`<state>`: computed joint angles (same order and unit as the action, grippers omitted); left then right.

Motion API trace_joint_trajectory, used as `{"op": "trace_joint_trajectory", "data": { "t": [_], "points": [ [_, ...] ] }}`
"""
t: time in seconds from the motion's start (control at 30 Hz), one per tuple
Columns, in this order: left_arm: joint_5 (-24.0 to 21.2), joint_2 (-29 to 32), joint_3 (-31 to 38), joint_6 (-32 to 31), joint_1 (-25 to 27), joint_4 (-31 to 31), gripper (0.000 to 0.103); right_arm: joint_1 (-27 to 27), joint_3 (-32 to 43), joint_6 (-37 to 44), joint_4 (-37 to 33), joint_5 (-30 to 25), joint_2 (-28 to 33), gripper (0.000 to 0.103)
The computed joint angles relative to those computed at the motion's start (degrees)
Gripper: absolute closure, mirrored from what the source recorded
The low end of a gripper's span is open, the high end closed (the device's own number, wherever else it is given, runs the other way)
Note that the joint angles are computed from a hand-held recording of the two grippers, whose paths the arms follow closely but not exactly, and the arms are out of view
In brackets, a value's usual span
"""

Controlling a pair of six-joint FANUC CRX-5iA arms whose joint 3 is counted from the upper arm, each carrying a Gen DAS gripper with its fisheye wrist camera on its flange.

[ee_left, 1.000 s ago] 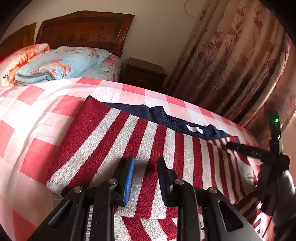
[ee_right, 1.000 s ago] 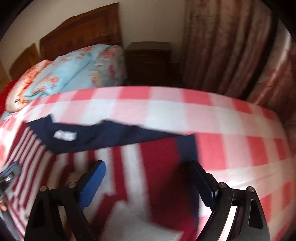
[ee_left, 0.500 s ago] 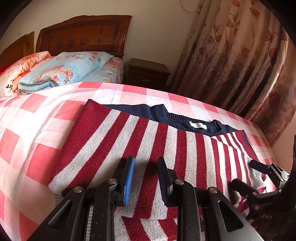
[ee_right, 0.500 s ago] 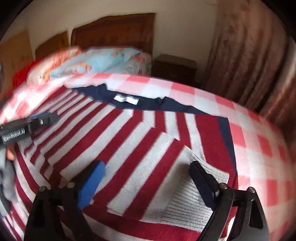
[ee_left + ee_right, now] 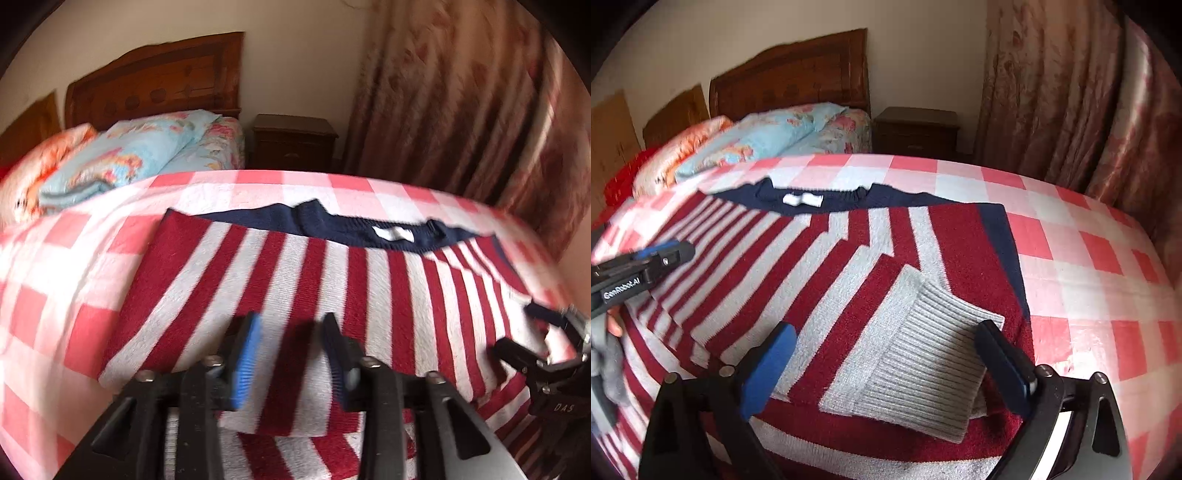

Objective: Fold small clothes

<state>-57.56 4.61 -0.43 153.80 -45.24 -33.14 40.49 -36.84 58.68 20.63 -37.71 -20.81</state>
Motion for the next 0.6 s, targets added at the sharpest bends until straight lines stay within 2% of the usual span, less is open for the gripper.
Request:
{"op": "trace_joint_trajectory", "data": {
  "t": [0.03, 0.13, 0.2, 0.3, 0.37, 0.43, 0.47, 0.5, 0.6],
  "points": [
    [-0.49, 0.76, 0.85, -2.23, -0.15, 0.42, 0.049, 0.17, -0.15, -0.32, 0.36, -0.11, -0.08, 0.0],
    [-3.25, 2.25, 2.9, -3.0, -1.13, -0.46, 0.047, -0.56, 0.09, 1.11, -1.68, 0.39, -0.49, 0.0],
    [-2.54, 1.93, 2.61, -4.43, 0.32, 1.95, 0.047, -0.64, 0.07, 1.2, -1.79, 0.47, -0.53, 0.0],
    [-4.09, 3.01, 4.81, -8.98, 3.7, 6.09, 0.047, -0.26, -0.11, 0.36, -0.57, 0.24, -0.27, 0.0],
    [-2.63, 2.62, 4.53, -8.98, 5.41, 5.94, 0.047, -0.33, -0.15, 0.46, -0.81, 0.41, -0.36, 0.0],
    [-4.6, 3.58, 4.66, -7.65, 7.21, 6.92, 0.047, -0.49, -0.03, 0.76, -1.21, 0.51, -0.31, 0.0],
    [-2.95, 2.75, 3.2, -6.05, 7.5, 6.58, 0.046, -0.48, -0.03, 0.72, -1.17, 0.54, -0.29, 0.0],
    [-1.19, 1.56, 1.49, -5.34, 7.28, 6.2, 0.046, -0.51, 0.01, 0.78, -1.3, 0.58, -0.27, 0.0],
    [-2.41, -0.07, 0.39, -4.4, 5.17, 4.57, 0.046, -0.87, 0.16, 1.53, -2.14, 0.83, -0.32, 0.0]
  ]
}}
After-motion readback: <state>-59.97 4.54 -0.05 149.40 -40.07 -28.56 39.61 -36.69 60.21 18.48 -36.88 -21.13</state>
